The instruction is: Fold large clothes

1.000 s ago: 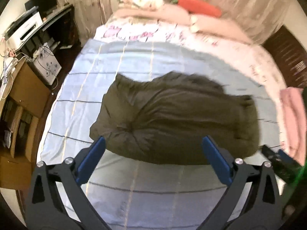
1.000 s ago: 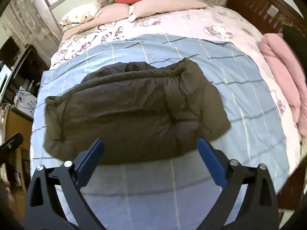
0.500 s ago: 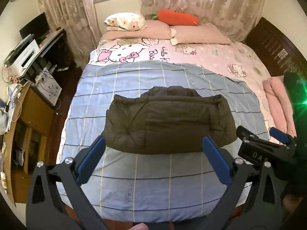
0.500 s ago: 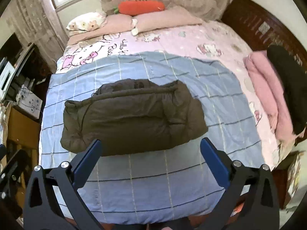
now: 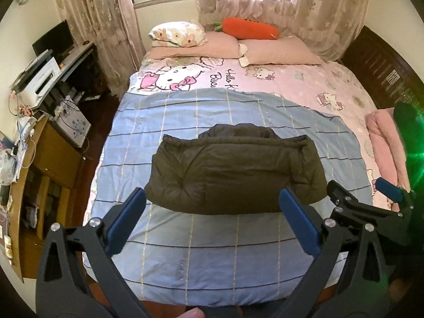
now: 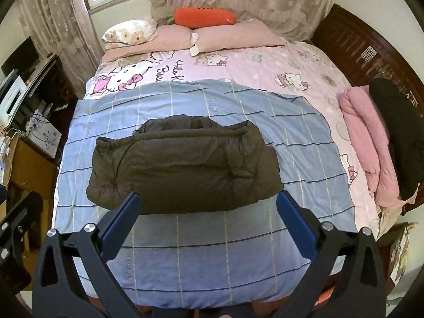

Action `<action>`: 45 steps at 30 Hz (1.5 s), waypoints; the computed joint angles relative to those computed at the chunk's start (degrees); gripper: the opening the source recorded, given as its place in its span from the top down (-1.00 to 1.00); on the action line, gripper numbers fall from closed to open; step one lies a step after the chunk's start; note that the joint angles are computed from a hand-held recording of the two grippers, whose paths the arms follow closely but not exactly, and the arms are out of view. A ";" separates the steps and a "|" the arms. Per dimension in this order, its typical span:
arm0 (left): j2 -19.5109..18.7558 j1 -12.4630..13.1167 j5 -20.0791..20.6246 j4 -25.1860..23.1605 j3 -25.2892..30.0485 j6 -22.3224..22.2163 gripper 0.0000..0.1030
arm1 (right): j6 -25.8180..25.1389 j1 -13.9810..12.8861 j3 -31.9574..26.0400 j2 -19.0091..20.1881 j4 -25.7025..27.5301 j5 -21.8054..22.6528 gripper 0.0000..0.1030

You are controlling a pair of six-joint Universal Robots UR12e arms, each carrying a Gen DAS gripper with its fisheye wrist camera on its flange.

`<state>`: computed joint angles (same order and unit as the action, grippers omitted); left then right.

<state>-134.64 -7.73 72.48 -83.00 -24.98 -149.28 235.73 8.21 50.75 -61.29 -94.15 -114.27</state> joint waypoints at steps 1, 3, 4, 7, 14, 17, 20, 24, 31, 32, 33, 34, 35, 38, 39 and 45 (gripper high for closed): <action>-0.31 0.02 -0.23 -0.77 0.72 -0.12 -0.96 | 0.09 0.00 -0.04 0.00 -0.06 0.02 -0.97; -0.80 0.00 -0.37 -1.60 1.67 -0.21 -0.96 | 0.22 0.04 -0.22 0.08 -0.03 -0.10 -0.97; -0.84 -0.05 -0.15 -1.46 1.66 -0.22 -0.96 | 0.05 0.00 -0.05 0.02 -0.14 -0.14 -0.97; -0.73 -0.05 -0.04 -1.12 1.21 0.11 -0.96 | -0.10 0.01 -0.31 0.21 0.17 -0.12 -0.97; -1.16 -0.18 0.21 -1.98 1.78 -0.16 -0.96 | -0.34 0.01 -0.36 0.26 0.32 0.22 -0.97; -1.30 -0.24 0.29 -2.39 2.08 -0.07 -0.96 | -0.12 0.05 -0.24 0.24 0.17 0.15 -0.97; -1.20 -0.25 0.36 -2.17 1.84 -0.17 -0.96 | -0.44 -0.02 -0.04 0.14 -0.04 0.14 -0.97; -1.17 -0.26 0.43 -2.36 1.80 0.06 -0.96 | -0.61 0.04 -0.02 0.15 0.16 0.04 -0.97; -0.89 -0.19 0.56 -2.16 1.08 0.18 -0.96 | -0.28 0.11 0.24 0.01 0.18 0.07 -0.97; -0.95 -0.22 0.57 -2.19 1.20 0.06 -0.96 | -0.29 0.13 0.30 -0.02 0.12 -0.01 -0.97; -0.92 -0.23 0.63 -2.10 1.13 0.04 -0.96 | -0.55 0.09 0.39 -0.06 -0.08 0.00 -0.97; -0.91 -0.26 0.77 -2.04 1.09 -0.05 -0.96 | -0.68 0.08 0.49 -0.09 -0.17 -0.03 -0.97; -0.86 -0.22 0.75 -2.00 0.93 0.08 -0.96 | -0.64 0.05 0.36 -0.05 0.00 0.06 -0.97; -0.92 -0.26 0.72 -2.11 1.11 -0.01 -0.96 | -0.69 0.04 0.35 -0.05 -0.04 0.20 -0.97; -0.93 -0.26 0.70 -2.14 1.15 0.04 -0.96 | -0.67 0.08 0.32 -0.03 0.05 0.18 -0.97; -0.74 -0.19 0.67 -1.99 0.69 0.18 -0.96 | -0.14 0.37 -0.27 0.27 0.58 0.17 -0.97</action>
<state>-135.38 -7.92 73.15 -84.98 -24.29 -149.10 235.59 8.58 50.47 -61.03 -93.57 -114.10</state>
